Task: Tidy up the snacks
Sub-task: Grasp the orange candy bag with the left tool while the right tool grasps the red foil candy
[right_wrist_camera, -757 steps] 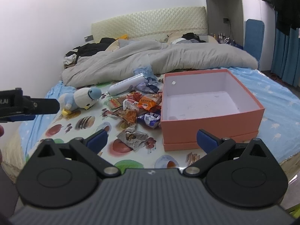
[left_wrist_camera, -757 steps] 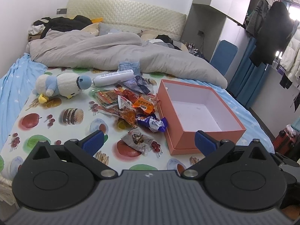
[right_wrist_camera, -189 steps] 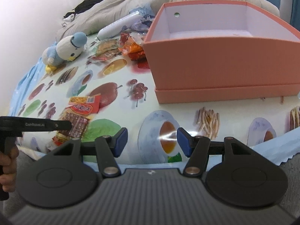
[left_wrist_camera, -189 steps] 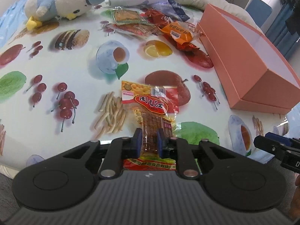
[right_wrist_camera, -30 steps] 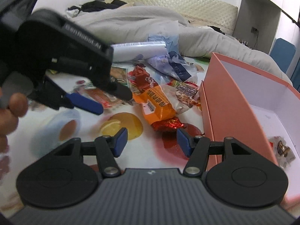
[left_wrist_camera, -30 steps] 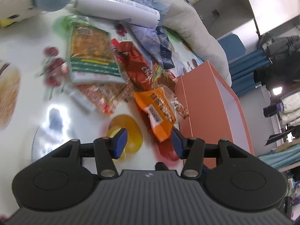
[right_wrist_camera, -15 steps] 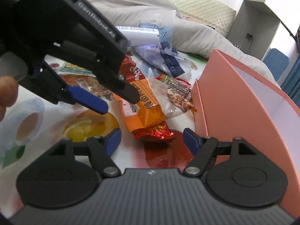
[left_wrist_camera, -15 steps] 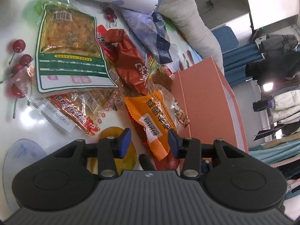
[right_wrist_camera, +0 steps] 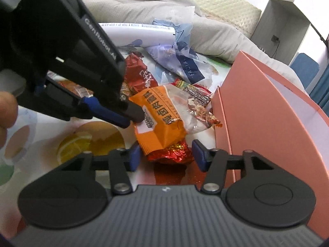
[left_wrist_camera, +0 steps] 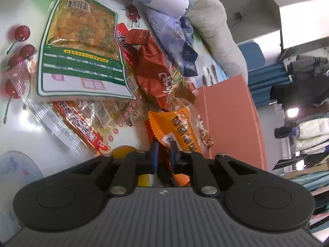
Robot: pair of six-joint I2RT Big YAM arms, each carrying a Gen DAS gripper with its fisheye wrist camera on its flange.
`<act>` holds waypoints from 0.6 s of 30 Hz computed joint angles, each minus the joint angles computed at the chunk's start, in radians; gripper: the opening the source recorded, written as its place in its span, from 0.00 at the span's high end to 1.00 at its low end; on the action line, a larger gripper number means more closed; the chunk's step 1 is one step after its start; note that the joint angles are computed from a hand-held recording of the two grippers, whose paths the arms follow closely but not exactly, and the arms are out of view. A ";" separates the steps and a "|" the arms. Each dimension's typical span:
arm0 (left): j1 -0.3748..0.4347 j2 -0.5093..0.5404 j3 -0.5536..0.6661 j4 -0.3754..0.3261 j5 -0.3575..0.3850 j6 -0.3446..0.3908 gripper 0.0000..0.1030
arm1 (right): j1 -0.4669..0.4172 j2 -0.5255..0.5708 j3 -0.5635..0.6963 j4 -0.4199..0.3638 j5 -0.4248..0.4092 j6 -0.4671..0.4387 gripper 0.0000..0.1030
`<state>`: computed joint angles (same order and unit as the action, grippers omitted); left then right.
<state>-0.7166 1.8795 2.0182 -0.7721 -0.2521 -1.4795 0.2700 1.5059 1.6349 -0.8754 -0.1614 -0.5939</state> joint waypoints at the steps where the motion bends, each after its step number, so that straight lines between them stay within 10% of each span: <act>1: -0.002 0.000 0.002 0.002 -0.009 0.000 0.91 | 0.000 0.000 0.003 -0.008 -0.005 -0.001 0.55; 18: -0.126 -0.039 0.100 -0.226 -0.252 -0.076 0.97 | -0.055 -0.090 -0.038 -0.114 -0.100 -0.090 0.97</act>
<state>-0.8421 1.8402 2.1180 -0.9976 -0.5043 -1.5555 0.2153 1.4156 1.5969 -0.9893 -0.2609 -0.6841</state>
